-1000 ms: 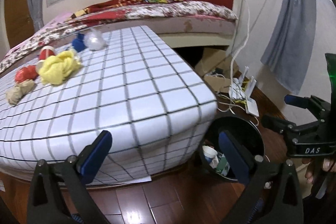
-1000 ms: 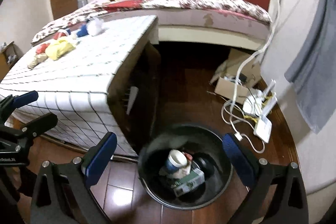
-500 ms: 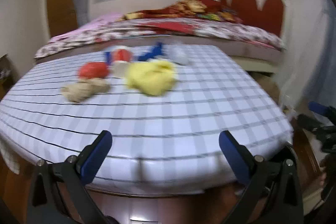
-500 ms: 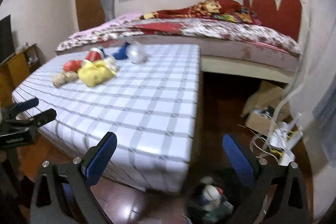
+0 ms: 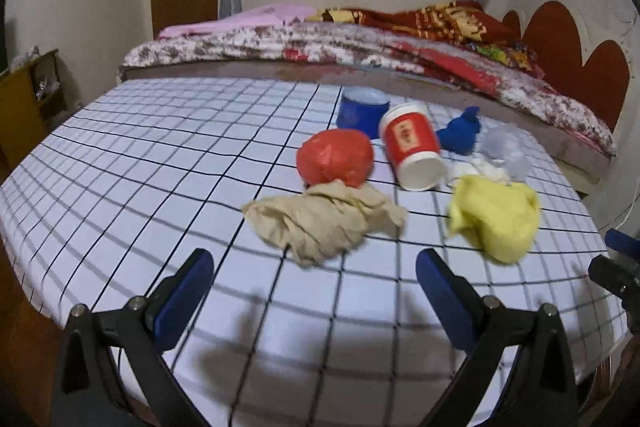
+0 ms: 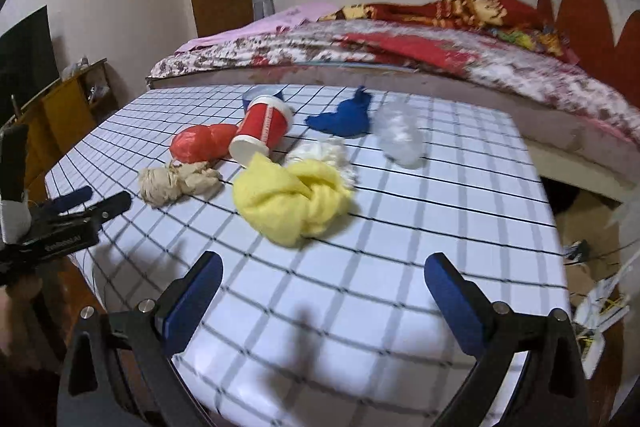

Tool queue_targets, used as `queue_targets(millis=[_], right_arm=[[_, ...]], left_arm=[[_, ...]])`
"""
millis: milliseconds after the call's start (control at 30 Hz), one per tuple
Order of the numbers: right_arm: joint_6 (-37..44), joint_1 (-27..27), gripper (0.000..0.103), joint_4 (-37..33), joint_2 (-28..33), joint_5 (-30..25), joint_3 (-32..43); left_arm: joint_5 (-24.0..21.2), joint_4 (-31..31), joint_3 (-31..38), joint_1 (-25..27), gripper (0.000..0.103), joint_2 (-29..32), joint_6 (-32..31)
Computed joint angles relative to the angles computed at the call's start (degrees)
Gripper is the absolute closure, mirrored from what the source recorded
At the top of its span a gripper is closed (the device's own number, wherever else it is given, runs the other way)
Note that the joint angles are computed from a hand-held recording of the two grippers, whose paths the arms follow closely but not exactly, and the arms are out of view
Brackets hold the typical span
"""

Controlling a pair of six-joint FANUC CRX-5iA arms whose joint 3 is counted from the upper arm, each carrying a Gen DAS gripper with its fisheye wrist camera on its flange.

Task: Collect trash
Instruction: 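Move both grippers back over the table toward the cloths, then grasp the beige crumpled cloth with the left gripper while the right gripper grasps the yellow cloth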

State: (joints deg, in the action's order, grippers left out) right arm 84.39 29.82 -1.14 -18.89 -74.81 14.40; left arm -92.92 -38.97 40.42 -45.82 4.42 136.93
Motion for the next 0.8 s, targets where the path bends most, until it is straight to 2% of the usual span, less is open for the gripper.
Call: queue_targets(millis=[267,367,433,467,500,533,567,600,700,800], right_arm=[[-0.62,1.27,0.001,0.15,8.73,-1.71,4.28],[-0.11,0.80,0.001,-1.28,10.46,-2.20,5.39],[0.34,0.45,0.012,-2.47,11.05,-2.14,5.85],[0.72,0.02,0.026,-3.64,11.40,-2.55,6.31],[0.85,-0.19,0.035,-4.23,11.48,-2.73,6.40],[0.98,-0.26,0.039,-4.51,11.30,-2.46,6.20],[1.31,-0.36,0.050,-4.90,10.79,-2.09,5.70],[1.50,-0.42,0.055,-5.16,10.46,-2.03,5.47],[2.13,-0.35,0.062,-5.29,8.77,-1.75,4.28],[2.98,-0.18,0.063,-4.72,6.54,-1.16,2.61]], left_arm=[[2.75,8.54,-0.23,7.89,0.002,2.24,-7.22],[3.77,12.64,-1.37,10.50,0.009,2.36,-8.65],[3.83,14.13,-1.59,11.30,0.014,2.50,-9.26],[3.98,14.40,-1.71,11.37,0.018,2.49,-9.29],[4.27,14.60,-1.90,11.31,0.026,2.41,-9.50],[5.09,15.40,-2.60,11.40,0.032,2.00,-9.99],[5.94,16.40,-3.03,11.86,0.045,1.84,-10.41],[7.11,17.51,-3.92,12.07,0.051,1.32,-10.46],[7.47,16.57,-4.24,10.60,0.058,0.82,-10.45],[8.42,15.17,-5.15,8.71,0.060,-0.46,-8.73]])
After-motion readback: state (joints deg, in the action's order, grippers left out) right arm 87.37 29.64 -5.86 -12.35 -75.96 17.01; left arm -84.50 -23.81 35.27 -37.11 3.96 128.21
